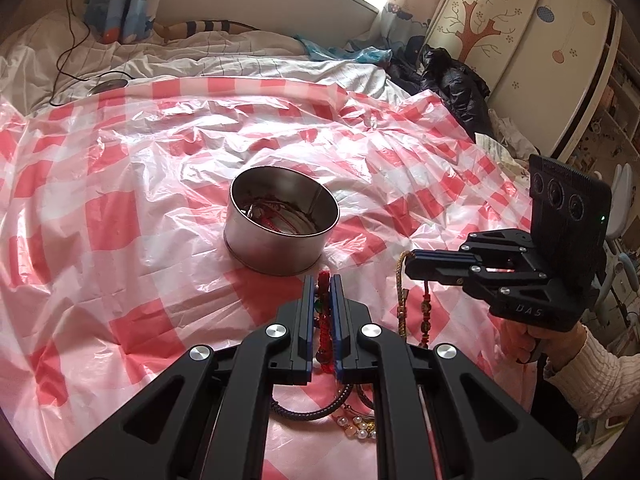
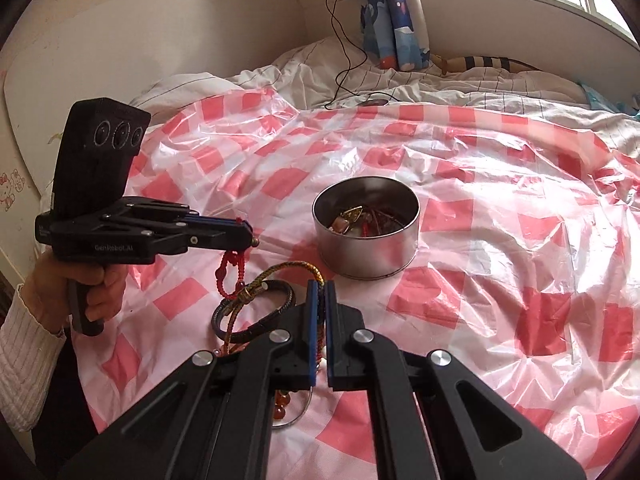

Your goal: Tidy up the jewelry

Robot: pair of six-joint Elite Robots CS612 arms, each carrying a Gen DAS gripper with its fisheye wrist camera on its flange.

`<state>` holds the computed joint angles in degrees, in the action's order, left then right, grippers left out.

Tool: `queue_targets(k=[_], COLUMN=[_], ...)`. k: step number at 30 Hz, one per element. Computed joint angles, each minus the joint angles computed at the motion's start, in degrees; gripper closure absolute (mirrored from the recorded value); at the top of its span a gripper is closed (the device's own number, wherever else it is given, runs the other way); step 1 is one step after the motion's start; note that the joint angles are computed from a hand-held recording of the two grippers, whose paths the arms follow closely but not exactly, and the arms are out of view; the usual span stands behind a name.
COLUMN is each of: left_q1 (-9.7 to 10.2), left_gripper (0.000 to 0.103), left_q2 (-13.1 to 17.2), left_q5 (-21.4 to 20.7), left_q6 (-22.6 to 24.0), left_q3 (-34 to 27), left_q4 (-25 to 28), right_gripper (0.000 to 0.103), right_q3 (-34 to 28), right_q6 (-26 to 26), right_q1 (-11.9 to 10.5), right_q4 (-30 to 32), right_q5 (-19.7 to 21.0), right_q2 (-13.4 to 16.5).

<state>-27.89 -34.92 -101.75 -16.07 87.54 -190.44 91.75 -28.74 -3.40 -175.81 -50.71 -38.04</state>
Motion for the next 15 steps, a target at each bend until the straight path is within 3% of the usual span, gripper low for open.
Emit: queue_targets(k=[15], left_q1=[-2.27], left_gripper=[0.096], left_q2=[-0.7], left_q5=[12.5], left_q6=[3.0], left_q3=[0.1], left_q4=[3.8], right_gripper=[0.099], right_q3=[-0.3], right_q6=[6.1], right_q1=[-0.5], right_q4=[-6.7], right_q5=[-0.5], right_q2=[0.8])
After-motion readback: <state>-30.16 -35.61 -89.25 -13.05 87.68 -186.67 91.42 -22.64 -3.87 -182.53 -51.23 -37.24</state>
